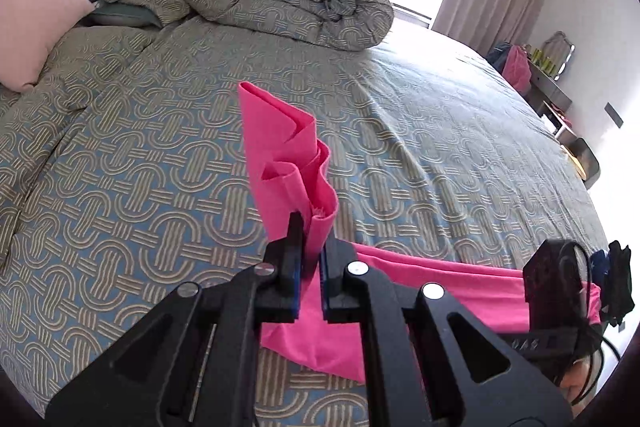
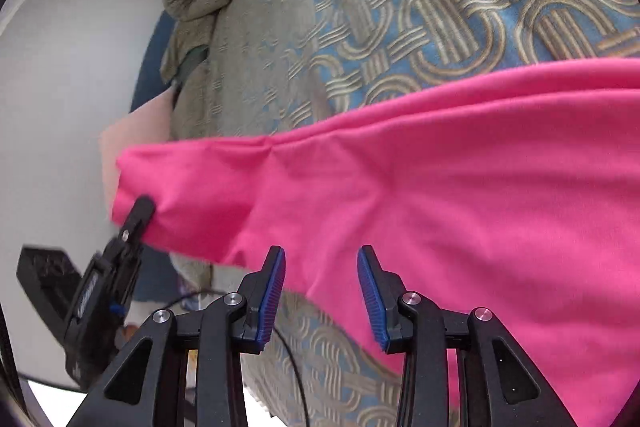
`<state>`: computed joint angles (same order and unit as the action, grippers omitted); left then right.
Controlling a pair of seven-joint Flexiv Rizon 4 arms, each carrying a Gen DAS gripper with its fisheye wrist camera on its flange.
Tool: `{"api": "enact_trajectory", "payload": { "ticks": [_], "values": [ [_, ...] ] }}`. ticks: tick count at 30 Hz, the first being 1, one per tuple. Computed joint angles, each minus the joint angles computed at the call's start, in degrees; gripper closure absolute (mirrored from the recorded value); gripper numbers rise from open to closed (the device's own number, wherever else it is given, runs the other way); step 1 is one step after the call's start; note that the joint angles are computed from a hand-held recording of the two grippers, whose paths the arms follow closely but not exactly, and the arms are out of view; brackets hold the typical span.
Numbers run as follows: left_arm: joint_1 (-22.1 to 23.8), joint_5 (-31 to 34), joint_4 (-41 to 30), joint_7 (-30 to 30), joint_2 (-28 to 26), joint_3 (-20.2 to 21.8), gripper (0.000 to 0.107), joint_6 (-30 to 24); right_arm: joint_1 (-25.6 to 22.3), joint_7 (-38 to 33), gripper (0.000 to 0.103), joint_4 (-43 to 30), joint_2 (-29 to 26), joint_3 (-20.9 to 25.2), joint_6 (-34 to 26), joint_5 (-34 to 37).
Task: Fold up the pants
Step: 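Pinch the pants end with the left gripper and fold it over toward the right gripper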
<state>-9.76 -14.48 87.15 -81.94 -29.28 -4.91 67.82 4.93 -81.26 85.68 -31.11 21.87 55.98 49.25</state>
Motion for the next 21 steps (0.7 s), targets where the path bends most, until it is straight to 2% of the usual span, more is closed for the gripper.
{"api": "enact_trajectory", "payload": {
  "ticks": [2, 3, 5, 8, 13, 15, 17, 19, 21],
  "values": [
    [-0.3, -0.6, 0.3, 1.5, 0.5, -1.6, 0.099, -0.1, 2.5, 4.3, 0.064, 3.7, 2.0, -2.3, -2.1, -6.7],
    [-0.4, -1.0, 0.5, 2.5, 0.7, -2.5, 0.099, -0.1, 2.3, 4.2, 0.071, 5.0, 2.6, -2.7, -3.6, -6.8],
    [-0.9, -2.1, 1.3, 4.8, 1.2, -4.3, 0.099, -0.4, -1.7, 1.7, 0.071, 8.5, 5.1, -0.6, -1.7, 0.9],
    [-2.3, -3.5, 2.3, 8.8, 1.7, -6.7, 0.099, -1.7, -2.2, 1.8, 0.070, 16.1, 12.2, -2.4, 3.6, 1.2],
    [-6.5, -6.3, 3.0, 11.8, 0.3, -9.6, 0.098, -5.0, -0.9, 4.8, 0.057, 27.0, 22.9, -7.4, 8.9, -4.4],
    [-9.0, -6.8, 2.3, 11.2, -1.4, -10.1, 0.098, -7.1, 0.0, 6.8, 0.054, 30.6, 25.7, -9.1, 11.5, -6.9],
    [-11.5, -5.9, 0.7, 10.5, -3.5, -9.6, 0.095, -9.1, 0.3, 7.8, 0.046, 33.4, 27.3, -10.3, 13.1, -7.0],
    [-14.8, -2.2, -2.2, 6.4, -5.2, -6.4, 0.092, -13.7, -0.8, 6.0, 0.045, 34.0, 28.1, -11.8, 11.1, -2.5],
    [-14.5, -2.5, -2.1, 5.2, -4.9, -6.6, 0.083, -16.4, -2.4, -0.2, 0.044, 32.4, 27.7, -13.2, 6.7, 7.3]
  ]
}}
